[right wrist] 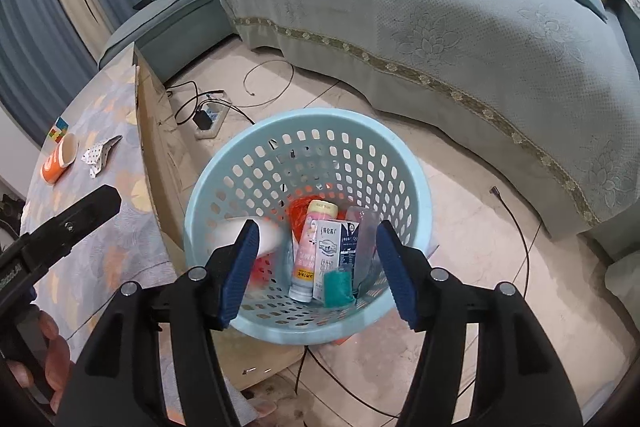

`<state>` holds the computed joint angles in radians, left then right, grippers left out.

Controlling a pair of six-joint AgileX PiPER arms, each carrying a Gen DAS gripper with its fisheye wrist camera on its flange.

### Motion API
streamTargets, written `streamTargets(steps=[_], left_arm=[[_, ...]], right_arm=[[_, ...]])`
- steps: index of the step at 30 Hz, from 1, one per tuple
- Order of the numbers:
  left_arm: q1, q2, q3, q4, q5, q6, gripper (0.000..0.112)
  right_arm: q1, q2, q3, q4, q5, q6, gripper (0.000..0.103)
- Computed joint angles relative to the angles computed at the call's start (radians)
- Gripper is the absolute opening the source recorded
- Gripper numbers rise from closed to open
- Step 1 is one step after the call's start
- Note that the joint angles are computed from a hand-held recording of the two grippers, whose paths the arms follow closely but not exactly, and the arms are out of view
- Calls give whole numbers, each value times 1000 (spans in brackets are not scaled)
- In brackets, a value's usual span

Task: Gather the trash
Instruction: 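Carry the teal container and paper cup over the basket and open both tools, then grasp the white heart-print paper with the right tool while the left tool grasps the pink bag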

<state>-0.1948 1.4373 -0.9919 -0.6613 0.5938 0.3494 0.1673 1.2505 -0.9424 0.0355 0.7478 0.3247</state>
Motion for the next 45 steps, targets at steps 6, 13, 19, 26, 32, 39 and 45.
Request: streamTargets(steps=[6, 13, 19, 26, 32, 39, 45], left_arm=[[38, -22, 18, -35, 15, 46, 58], [88, -83, 22, -58, 52, 63, 58], [205, -170, 2, -81, 134, 100, 58], [541, -259, -29, -151, 309, 237, 58], [918, -227, -103, -206, 446, 384, 66], [1182, -106, -168, -179, 411, 478, 69], [1275, 40, -193, -176, 309, 541, 73]], right_arm=[[48, -19, -8, -37, 9, 36, 57], [117, -47, -58, -59, 19, 58, 57], [229, -45, -118, -115, 13, 114, 57], [397, 66, -236, -194, -16, 195, 57], [517, 196, -371, -250, -21, 225, 57], [583, 410, -580, -242, -47, 193, 57], [585, 626, -787, -270, -26, 191, 63]])
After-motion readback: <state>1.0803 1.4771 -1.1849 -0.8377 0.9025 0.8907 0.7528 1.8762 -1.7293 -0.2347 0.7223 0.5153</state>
